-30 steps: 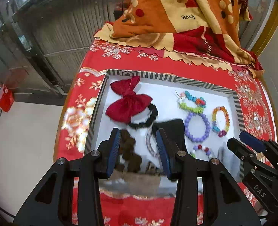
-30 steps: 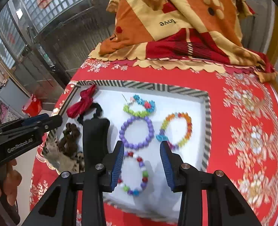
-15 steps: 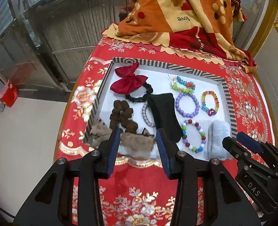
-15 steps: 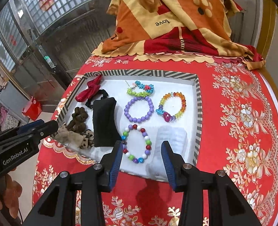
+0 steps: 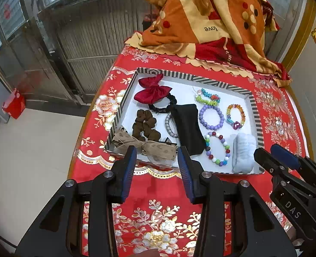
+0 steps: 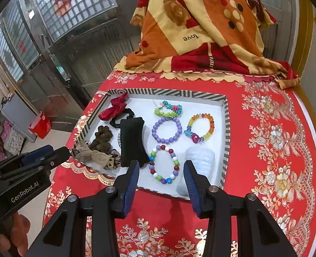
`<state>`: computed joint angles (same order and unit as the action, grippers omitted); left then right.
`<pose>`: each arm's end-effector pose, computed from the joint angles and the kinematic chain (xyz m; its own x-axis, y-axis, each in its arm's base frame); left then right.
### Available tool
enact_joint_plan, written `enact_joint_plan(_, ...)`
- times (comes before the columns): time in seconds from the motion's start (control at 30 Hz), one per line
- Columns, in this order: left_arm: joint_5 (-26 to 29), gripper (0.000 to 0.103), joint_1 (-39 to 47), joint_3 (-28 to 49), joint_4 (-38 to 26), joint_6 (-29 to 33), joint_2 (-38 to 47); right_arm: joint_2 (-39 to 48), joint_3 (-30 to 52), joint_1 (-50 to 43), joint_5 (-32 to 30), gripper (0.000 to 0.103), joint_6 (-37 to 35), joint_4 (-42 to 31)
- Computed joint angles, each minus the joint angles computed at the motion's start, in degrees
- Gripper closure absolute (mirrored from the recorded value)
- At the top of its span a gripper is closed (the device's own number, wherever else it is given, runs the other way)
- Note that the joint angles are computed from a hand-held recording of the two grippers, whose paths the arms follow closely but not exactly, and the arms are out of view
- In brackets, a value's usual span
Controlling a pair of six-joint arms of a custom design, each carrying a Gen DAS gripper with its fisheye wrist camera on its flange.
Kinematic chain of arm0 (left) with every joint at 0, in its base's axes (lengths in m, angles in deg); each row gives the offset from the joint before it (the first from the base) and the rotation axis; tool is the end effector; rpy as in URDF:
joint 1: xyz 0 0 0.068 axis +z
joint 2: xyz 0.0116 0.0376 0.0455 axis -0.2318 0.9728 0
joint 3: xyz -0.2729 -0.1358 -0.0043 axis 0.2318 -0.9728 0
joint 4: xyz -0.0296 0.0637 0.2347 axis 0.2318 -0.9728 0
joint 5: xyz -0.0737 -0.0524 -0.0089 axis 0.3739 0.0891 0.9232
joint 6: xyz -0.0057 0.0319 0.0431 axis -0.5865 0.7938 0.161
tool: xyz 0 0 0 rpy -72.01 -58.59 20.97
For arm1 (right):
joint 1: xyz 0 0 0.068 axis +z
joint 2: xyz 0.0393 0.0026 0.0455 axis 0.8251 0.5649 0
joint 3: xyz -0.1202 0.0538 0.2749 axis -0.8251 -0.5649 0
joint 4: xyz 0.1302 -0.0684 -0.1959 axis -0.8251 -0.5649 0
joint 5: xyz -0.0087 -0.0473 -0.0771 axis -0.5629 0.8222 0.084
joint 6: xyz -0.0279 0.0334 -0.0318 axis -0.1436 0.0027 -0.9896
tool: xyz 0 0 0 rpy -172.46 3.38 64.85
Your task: Organize jewelry
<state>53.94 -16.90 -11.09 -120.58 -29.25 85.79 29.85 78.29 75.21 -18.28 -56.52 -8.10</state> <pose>0.2828 -0.0103 0.3008 -0.8010 -0.2841 -0.5271 -0.3288 0.9444 -0.0093 0.3325 0.1260 0.2866 -0.7923 -0.2182 -0.5698 -0.3904 0.8990 0.1986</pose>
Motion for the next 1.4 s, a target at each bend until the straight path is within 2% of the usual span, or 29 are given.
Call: enact_joint_plan(1.4, -0.46, 0.064, -0.78, 0.94, -0.91, -0.83, -0.19, 0.68, 1.00, 0.39, -0.14, 0.060, -0.74, -1.60)
